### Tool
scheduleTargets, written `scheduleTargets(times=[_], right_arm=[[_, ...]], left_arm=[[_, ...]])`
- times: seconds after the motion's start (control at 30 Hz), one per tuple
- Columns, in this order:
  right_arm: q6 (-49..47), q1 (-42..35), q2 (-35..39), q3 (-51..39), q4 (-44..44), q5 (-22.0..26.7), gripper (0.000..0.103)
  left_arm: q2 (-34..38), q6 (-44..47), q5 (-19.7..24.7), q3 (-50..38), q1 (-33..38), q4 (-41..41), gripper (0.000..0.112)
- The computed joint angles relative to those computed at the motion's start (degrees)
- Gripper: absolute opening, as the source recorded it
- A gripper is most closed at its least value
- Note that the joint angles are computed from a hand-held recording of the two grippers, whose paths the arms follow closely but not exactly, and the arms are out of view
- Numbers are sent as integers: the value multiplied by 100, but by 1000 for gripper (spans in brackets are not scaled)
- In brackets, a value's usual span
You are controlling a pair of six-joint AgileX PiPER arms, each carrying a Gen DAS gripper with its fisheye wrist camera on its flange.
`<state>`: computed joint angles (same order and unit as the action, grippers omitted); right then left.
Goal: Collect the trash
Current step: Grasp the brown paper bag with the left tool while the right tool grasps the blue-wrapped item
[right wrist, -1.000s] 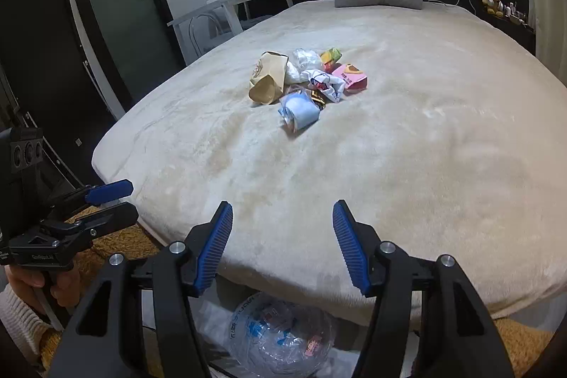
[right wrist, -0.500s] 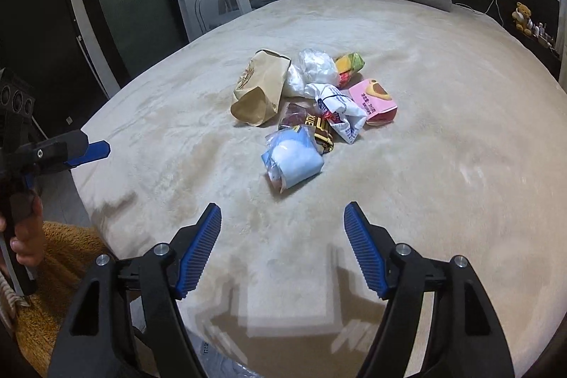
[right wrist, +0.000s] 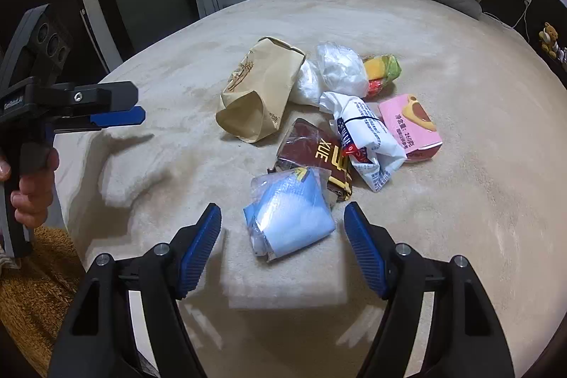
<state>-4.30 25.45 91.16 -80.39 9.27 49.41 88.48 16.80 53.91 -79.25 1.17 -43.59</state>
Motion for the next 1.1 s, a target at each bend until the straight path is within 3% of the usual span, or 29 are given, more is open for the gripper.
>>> scheduleTargets(times=[0.03, 0.1, 0.3, 0.63, 0.8, 0.87, 1.0, 1.1], right_arm=[[-29, 9, 26, -25, 6, 10, 70], [30, 61, 102, -95, -181, 52, 53], [224, 117, -30, -5, -271, -19, 52], [84, -256, -682, 195, 348, 61, 52], [275, -416, -1109, 406, 341, -47, 52], [311, -487, -1256, 469, 362, -44, 52], [273, -595, -1428, 527, 444, 14, 52], [314, -611, -1476, 509, 427, 74, 52]], left_arm=[[102, 40, 11, -86, -15, -33, 83], [296, 89, 8, -230, -55, -86, 83], [798, 71, -18, -613, -104, -272, 83], [1403, -226, -305, -1140, -423, -173, 82], [1632, -438, -431, -1409, -663, 206, 81], [1653, -452, -448, -1475, -762, 307, 71], [1687, -448, -498, -1475, -844, 304, 70], [1735, -692, -525, -1593, -1037, 794, 71]])
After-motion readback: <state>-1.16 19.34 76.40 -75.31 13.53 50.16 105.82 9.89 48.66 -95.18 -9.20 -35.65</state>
